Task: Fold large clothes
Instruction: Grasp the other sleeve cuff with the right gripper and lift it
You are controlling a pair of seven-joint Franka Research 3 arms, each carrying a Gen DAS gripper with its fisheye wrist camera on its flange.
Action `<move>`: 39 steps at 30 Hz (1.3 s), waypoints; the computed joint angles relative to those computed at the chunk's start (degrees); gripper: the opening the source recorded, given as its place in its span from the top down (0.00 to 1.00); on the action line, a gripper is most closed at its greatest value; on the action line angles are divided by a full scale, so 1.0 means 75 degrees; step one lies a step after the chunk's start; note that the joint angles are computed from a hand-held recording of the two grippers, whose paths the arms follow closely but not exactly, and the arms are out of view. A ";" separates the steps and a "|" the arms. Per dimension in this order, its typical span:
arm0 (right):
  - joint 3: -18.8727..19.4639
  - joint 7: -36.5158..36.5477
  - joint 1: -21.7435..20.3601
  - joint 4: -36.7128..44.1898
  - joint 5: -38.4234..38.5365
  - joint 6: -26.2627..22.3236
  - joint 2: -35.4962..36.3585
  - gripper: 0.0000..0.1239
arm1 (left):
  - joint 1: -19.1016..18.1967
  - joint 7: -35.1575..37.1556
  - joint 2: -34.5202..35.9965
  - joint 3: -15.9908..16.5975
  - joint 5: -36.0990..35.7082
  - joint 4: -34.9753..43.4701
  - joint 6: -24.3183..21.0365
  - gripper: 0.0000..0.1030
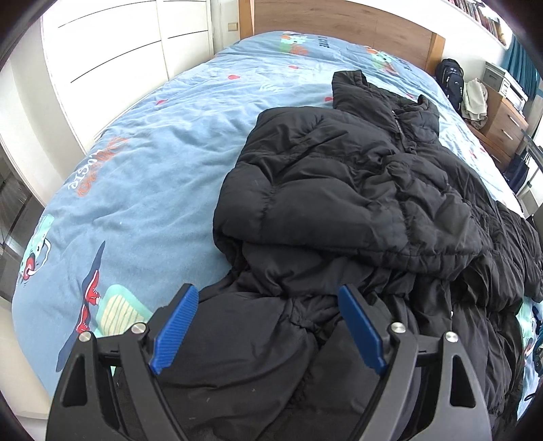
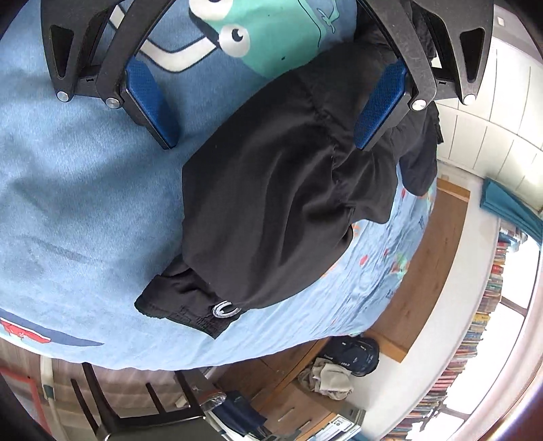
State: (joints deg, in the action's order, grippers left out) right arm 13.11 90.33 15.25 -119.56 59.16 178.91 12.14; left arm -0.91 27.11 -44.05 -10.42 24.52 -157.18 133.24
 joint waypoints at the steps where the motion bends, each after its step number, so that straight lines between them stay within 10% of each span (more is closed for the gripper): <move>1: 0.0200 -0.0401 -0.0214 0.0108 0.0432 0.0006 0.0068 0.19 | 0.0003 -0.0051 0.0070 -0.0106 0.0031 0.0081 -0.0081 0.18; 7: 0.0266 -0.1433 -0.0403 0.0337 0.1655 -0.0039 0.0175 0.28 | -0.0116 -0.0359 0.0696 -0.0654 0.0634 0.0694 -0.0659 0.18; 20: -0.0080 -0.1799 -0.0267 0.0674 0.2533 -0.0225 0.0422 0.61 | -0.0579 -0.0414 0.1142 -0.0431 0.0910 0.0799 -0.0375 0.18; 39: -0.1506 0.2638 0.1037 0.0180 -0.3309 -0.0077 0.0006 0.92 | -0.0560 -0.0372 0.0940 -0.0395 0.0810 0.0527 -0.0067 0.18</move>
